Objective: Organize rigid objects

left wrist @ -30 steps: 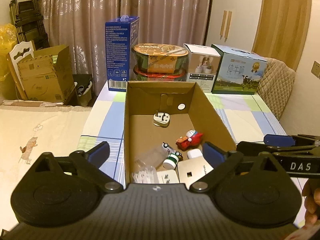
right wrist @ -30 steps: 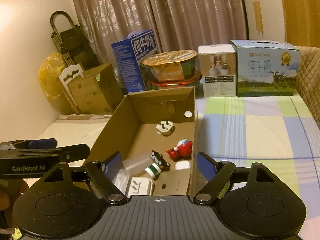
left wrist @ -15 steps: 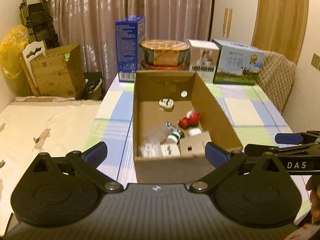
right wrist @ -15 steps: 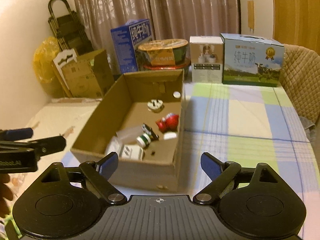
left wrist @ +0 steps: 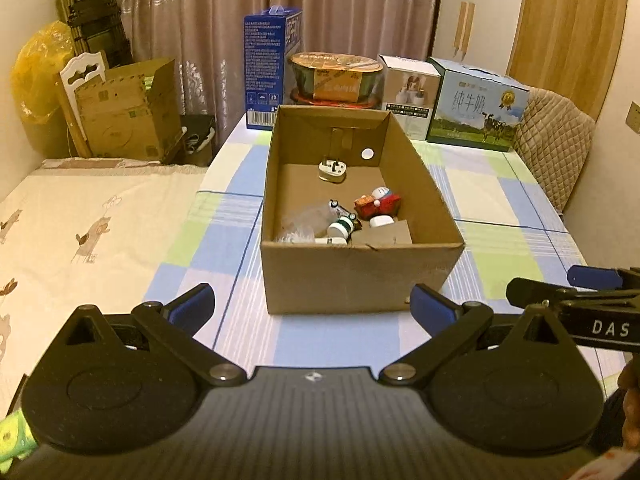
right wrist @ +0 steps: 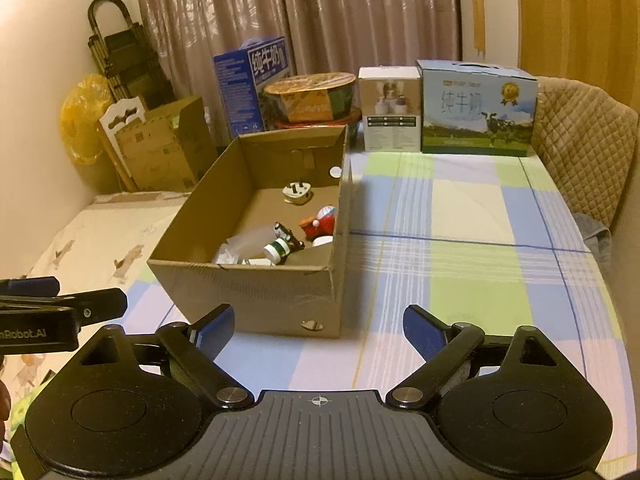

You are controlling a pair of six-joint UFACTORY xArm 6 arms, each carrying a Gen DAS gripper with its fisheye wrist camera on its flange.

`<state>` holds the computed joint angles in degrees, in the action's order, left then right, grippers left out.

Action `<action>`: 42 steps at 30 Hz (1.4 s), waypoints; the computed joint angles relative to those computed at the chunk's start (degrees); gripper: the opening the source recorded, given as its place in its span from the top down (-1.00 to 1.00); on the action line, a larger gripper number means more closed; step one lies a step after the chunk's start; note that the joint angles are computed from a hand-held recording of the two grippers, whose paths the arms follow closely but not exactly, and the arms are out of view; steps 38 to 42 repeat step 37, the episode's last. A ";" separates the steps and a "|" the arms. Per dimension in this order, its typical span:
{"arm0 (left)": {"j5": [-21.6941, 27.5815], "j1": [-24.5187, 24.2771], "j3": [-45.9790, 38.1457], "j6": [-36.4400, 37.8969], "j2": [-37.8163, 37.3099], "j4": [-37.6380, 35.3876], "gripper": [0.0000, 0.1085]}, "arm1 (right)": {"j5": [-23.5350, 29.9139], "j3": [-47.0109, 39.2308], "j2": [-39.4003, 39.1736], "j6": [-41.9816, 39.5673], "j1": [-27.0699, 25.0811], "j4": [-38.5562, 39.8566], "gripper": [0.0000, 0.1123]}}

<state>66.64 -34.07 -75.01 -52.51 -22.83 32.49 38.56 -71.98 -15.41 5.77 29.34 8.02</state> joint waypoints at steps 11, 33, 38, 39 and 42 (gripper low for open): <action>1.33 -3.44 1.08 -3.20 -0.88 1.61 -0.88 | 1.15 3.25 -3.76 1.05 0.50 -1.24 -0.58; 0.84 -3.57 1.36 -2.83 -0.73 1.61 -0.88 | 1.30 3.47 -3.79 1.91 0.54 -1.97 -0.58; 0.05 -3.31 1.86 -3.15 -1.03 1.27 -0.88 | 1.35 3.67 -3.87 1.96 0.46 -1.85 -0.58; 0.05 -3.31 1.86 -3.15 -1.03 1.27 -0.88 | 1.35 3.67 -3.87 1.96 0.46 -1.85 -0.58; 0.05 -3.31 1.86 -3.15 -1.03 1.27 -0.88 | 1.35 3.67 -3.87 1.96 0.46 -1.85 -0.58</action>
